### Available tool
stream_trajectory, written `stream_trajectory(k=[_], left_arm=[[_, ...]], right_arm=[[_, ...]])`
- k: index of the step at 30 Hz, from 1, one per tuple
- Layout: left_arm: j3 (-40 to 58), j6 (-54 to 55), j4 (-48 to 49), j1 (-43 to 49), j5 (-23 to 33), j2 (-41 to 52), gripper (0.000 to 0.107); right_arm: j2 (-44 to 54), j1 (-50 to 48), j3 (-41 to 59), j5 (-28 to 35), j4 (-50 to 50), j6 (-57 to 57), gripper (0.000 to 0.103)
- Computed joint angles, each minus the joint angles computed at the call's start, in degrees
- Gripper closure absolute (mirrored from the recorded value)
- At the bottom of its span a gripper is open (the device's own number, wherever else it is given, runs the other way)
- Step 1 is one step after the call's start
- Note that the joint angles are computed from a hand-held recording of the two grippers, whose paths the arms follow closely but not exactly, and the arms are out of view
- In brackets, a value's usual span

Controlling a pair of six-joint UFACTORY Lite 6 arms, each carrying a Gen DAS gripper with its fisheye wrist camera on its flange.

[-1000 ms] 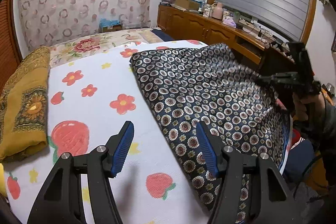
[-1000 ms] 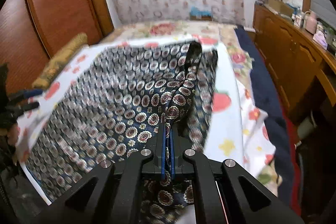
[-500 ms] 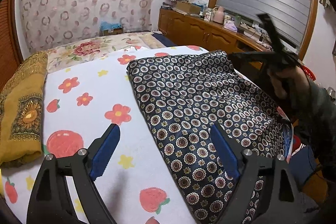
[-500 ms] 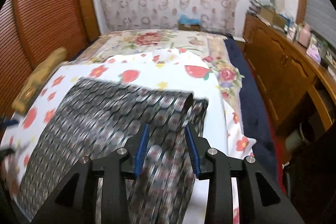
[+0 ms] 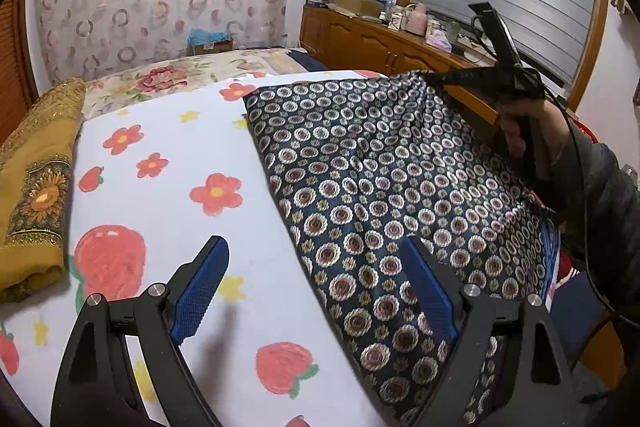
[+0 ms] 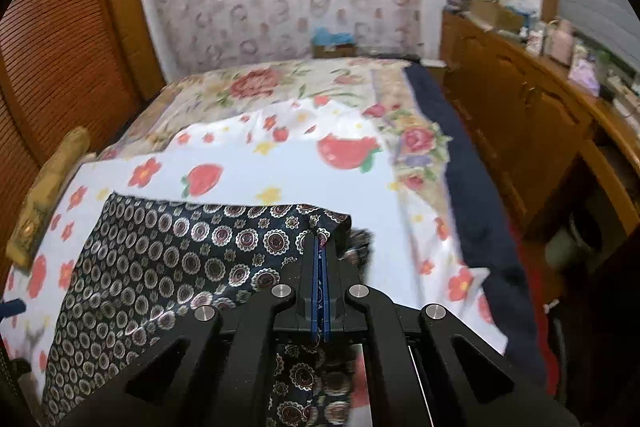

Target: Fold small clothes

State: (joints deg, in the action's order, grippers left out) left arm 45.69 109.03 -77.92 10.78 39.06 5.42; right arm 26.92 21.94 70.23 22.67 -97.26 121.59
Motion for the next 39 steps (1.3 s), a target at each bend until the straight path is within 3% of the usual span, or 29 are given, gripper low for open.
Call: stream_trajectory(k=[3,6,8,12,17,23,30,35,39], left_arm=[[-0.56,0.39,-0.10,-0.39,-0.65,-0.56,0.019],[-1.13,-0.28,0.39,-0.69,-1.10,-1.39,0.019],[-1.82,-0.14,0.58,-0.51,-1.01,-2.07,0.019],[-2.68,-0.66,1.50,-0.72,-1.32,-3.20,0.019],[-5.13,-0.22,3.53,0.80,0.08,-5.25,0.019],[-7.89,-0.99,10.97,5.14,5.35,-7.30,0.024],[-9.44,-2.34,15.92,6.96,7.50,-7.51,0.045],[-9.96,-3.60,17.87,6.86,7.26,-7.15,0.046],[-11.36,-2.94,18.28,7.03,7.74,-8.70,0.046]], right_arm=[[0.33,1.20,1.11,1.45,6.97,-8.40,0.100],[-2.33,4.45,-1.88,4.68,8.61,-9.70,0.081],[-6.38,7.64,-7.01,6.61,5.99,-5.91,0.061],[-13.16,15.09,-17.52,11.07,4.36,1.80,0.048],[-18.88,27.59,-28.70,16.82,9.19,10.74,0.046],[-21.57,38.70,-34.06,19.99,17.75,14.90,0.046],[-20.23,42.84,-33.39,20.27,26.74,10.88,0.046],[-22.01,45.21,-33.91,21.66,33.95,5.06,0.046],[-23.23,45.29,-34.19,19.26,34.27,5.90,0.046]])
